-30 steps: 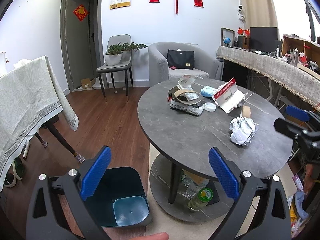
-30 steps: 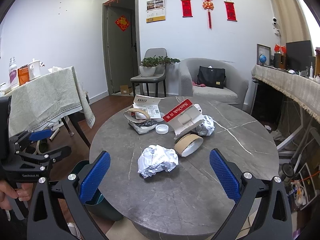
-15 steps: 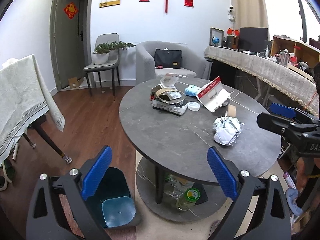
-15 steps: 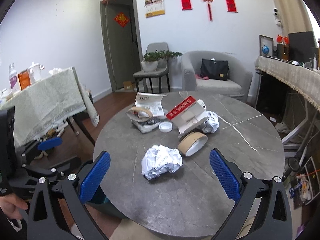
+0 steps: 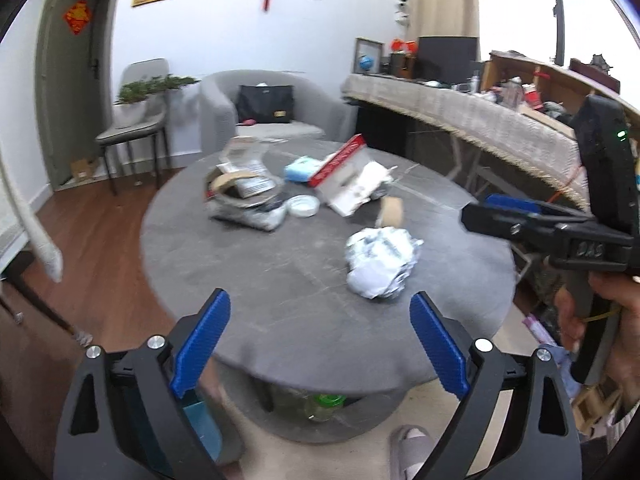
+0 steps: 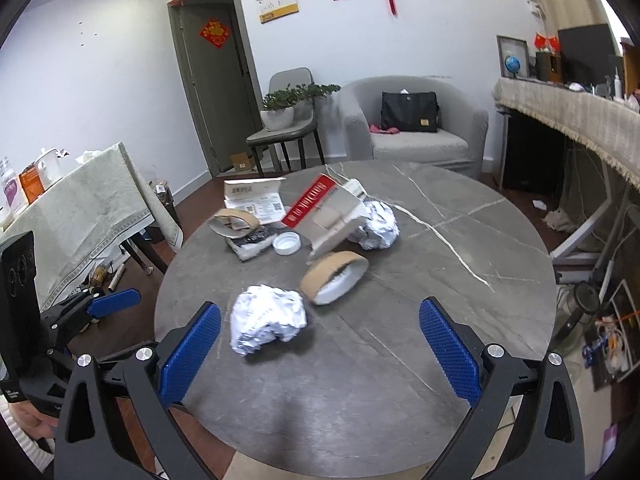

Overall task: Collect trash
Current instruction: 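Reach the left gripper to the crumpled white paper ball and close on it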

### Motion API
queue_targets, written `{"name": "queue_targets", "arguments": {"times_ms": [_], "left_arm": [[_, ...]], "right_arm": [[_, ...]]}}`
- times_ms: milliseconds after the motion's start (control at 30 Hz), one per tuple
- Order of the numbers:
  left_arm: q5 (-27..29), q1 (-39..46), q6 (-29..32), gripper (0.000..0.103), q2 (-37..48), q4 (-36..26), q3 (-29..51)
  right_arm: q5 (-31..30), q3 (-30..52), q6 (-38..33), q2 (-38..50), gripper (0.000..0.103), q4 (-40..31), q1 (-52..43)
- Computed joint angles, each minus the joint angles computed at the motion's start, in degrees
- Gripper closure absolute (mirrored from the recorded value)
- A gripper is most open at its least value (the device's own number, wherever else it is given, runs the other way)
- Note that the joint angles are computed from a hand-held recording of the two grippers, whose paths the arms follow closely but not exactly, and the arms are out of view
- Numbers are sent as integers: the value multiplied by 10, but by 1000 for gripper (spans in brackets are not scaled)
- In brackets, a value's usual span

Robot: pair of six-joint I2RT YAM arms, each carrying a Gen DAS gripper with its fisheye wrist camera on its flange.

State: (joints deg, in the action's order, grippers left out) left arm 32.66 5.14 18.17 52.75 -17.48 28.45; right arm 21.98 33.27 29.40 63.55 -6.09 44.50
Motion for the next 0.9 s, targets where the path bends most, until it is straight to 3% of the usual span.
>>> {"name": "queue_targets", "arguments": {"times_ms": [200, 367, 467, 633, 733, 900], "left_arm": [[2, -60, -25, 11, 72, 45, 25], [-28, -115, -26, 18, 135, 63, 47], [-34, -138, -15, 28, 169, 68, 61], [1, -137, -33, 36, 213, 60, 89], [-2, -141, -36, 49, 227, 60, 96], [8, -128, -34, 54, 230, 58, 96]], "right_arm": [[-56, -20, 7, -10, 3, 27, -63], [-71, -10, 3, 1, 3, 36, -79], [-83, -1, 1, 27, 3, 44, -87], [-89, 23, -9, 69, 3, 49, -95], [-91, 38, -6, 97, 3, 48, -98], [-76, 67, -7, 138, 9, 38, -94]]}}
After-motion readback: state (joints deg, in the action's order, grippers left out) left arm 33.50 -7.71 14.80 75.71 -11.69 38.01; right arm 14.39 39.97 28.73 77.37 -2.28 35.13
